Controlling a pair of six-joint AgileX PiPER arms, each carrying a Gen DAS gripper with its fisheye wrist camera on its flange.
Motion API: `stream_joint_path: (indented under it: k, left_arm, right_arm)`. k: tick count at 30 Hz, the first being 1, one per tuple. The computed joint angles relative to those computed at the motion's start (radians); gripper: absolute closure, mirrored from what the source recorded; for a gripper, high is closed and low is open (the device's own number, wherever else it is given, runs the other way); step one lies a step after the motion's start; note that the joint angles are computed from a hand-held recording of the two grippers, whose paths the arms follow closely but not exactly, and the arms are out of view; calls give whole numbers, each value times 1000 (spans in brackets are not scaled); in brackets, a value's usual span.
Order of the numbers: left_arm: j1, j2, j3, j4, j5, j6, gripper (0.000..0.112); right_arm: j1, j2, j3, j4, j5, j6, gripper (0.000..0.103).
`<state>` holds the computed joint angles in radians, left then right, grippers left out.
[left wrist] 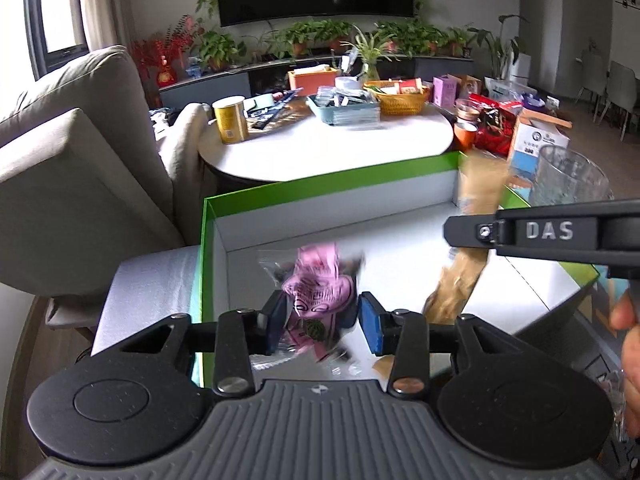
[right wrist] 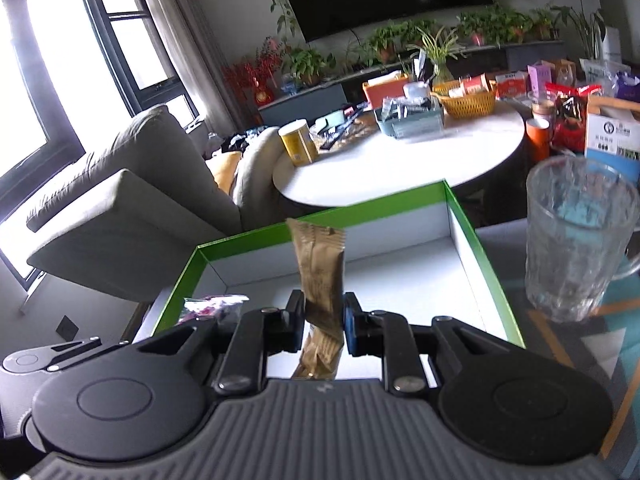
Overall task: Organize snacks
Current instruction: 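Lower pink snack bag into green box and open left tool, then grasp red snack pouch with left tool while right tool reaches pink sausage packet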
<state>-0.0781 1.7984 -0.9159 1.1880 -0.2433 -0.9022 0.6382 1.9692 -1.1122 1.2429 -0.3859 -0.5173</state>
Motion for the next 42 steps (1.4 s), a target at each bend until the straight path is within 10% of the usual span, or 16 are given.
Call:
stream_joint_path:
  k: [7,11,24,42]
  left_arm:
    - [14,-61,52,-119,-32,132,66]
    - [33,-109,86,-107,-46,115,66]
    - [120,-294,256,-30,-112,64,65]
    - [623,-624,566,471,-444,-160,58]
  right_arm:
    - [13,-11,-9,201,-15,-190,77]
    - [38,-34,5,260,-62,-228,51]
    - [175,-145,117,428,-98,-348,46]
    - [526,-304,415,465,-290,-109,45]
